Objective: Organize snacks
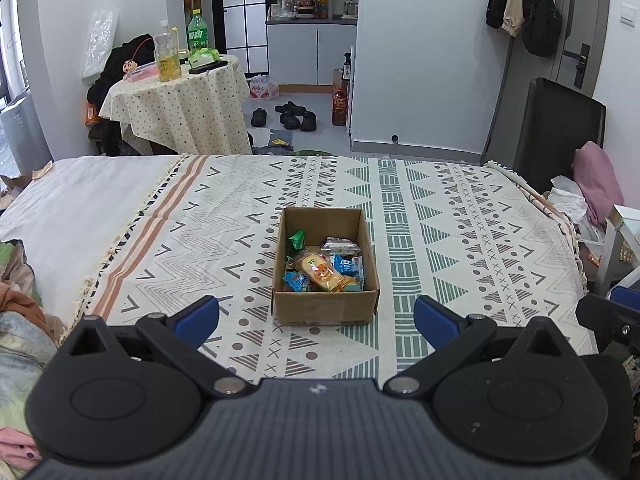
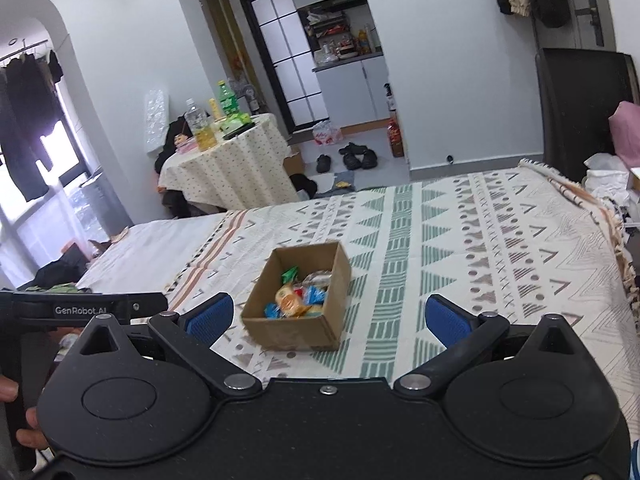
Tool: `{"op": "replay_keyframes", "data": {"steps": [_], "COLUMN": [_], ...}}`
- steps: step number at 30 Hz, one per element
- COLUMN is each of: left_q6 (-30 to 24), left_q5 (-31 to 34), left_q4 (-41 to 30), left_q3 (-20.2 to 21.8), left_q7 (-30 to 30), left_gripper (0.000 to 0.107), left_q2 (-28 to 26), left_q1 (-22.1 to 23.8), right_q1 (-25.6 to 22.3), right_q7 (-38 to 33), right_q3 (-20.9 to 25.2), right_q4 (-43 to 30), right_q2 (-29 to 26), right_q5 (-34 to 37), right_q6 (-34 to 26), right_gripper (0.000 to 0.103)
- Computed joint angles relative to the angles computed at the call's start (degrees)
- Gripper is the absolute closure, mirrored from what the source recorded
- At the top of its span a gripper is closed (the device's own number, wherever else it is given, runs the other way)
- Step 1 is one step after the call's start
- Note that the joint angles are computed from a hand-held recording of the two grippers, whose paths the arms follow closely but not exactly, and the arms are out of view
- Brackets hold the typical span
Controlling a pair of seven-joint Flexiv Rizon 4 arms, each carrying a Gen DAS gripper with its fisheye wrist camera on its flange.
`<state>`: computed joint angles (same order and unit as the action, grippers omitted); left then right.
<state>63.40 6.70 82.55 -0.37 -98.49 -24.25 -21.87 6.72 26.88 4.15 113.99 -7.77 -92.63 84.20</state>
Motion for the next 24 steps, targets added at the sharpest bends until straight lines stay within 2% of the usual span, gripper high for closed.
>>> {"op": "replay_keyframes", "data": {"steps": [4,24], "left_q6": [0.8,1.8], "left_q5": [-0.4,-0.2], "left_q4": [1.6,4.2], "left_q3": [-0.4,0.0], "left_q7": [1.0,0.4], "left_gripper": [0.004,0.004], "left_q2": [0.8,2.4], "left_q1": [0.6,1.2], "right_q1": [1.3,2.2], "right_q7": [-6.2,-5.7], "right_q3": [0.7,0.1], "right_q4": [1.5,1.7], "right_q2": [1.0,0.6], "right_q5": [5.4,4.5], "right_q6": [-2.6,-1.6], "right_gripper": [0.0,0.0]}}
